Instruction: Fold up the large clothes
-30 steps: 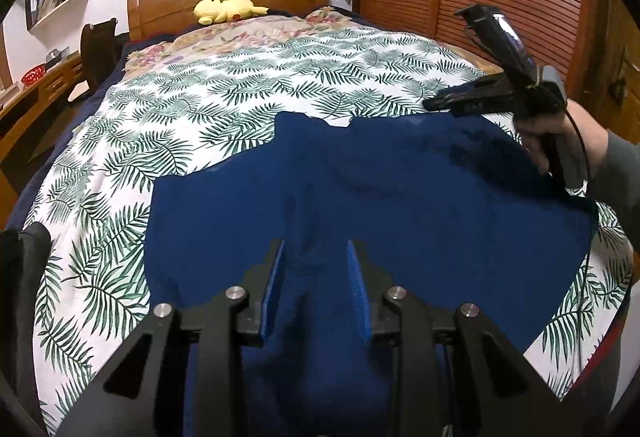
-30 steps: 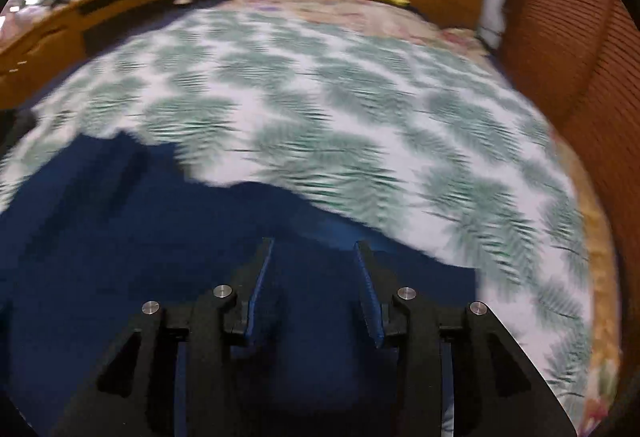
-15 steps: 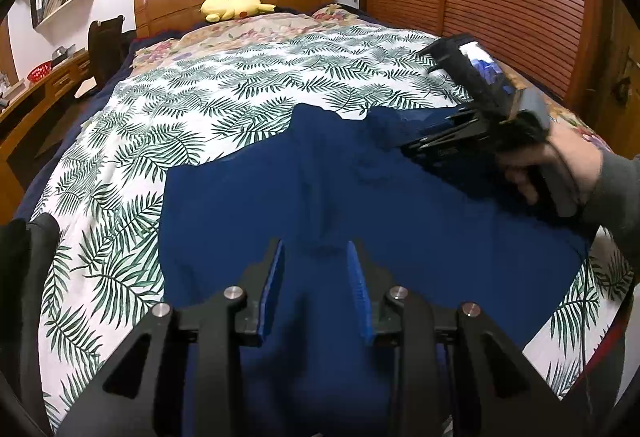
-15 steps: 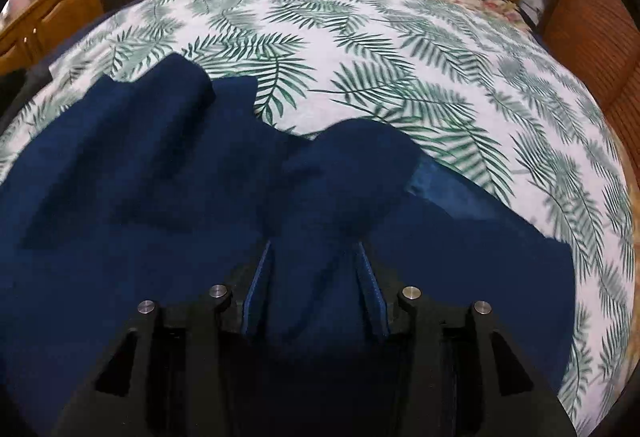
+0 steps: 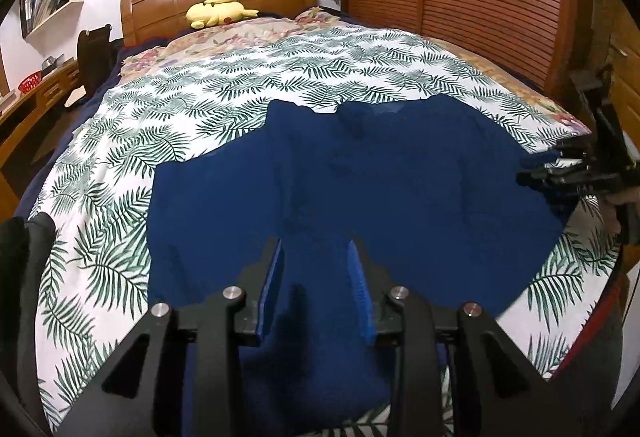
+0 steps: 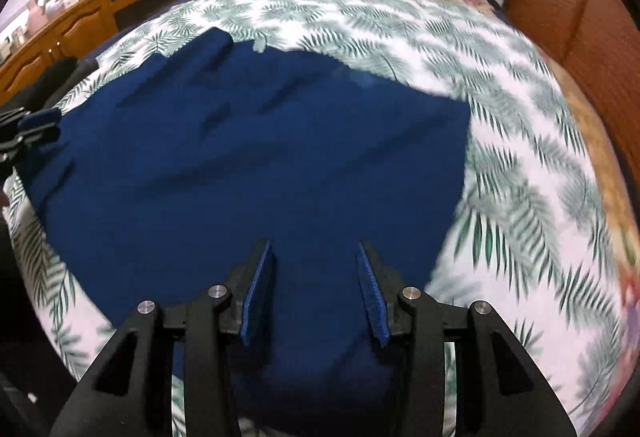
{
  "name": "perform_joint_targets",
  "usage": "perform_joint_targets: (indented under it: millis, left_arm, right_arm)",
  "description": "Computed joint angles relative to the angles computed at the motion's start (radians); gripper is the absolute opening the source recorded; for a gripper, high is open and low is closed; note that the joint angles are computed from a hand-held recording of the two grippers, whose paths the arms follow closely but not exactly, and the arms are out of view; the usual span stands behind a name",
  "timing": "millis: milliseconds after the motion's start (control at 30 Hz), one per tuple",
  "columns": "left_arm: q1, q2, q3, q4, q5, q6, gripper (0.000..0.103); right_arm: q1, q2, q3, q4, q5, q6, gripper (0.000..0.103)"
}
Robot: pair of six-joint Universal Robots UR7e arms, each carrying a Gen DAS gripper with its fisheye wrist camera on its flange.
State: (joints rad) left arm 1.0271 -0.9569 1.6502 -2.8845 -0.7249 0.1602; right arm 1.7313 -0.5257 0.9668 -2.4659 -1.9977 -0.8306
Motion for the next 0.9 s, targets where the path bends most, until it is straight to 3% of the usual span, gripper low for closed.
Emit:
perform_joint_targets:
  millis: [333,500,800,900]
  left_arm:
    - [-0.019,-0.036,0.076,-0.058,0.032,-0.043,0.032]
    - [-0.028,-0.053,0.106,-0.057,0.113,-0.083,0.032]
    - [-0.041,-0.139,0.188,0.082,0.246,-0.285,0.033]
    - [-0.031,-0.163,0.217,0.125,0.239,-0.353,0.034]
  right_arm:
    - [-0.038,-0.034,0.116,-0.137,0.022,0.016,0.043]
    - [-0.059,-0.047,0.158,-0.202,0.089,-0.008,0.044]
    - [-0.069,-0.06,0.194,-0.253,0.134,-0.023,0.044]
    - [-0.073,-0.065,0.208,-0.269,0.146,-0.027,0.044]
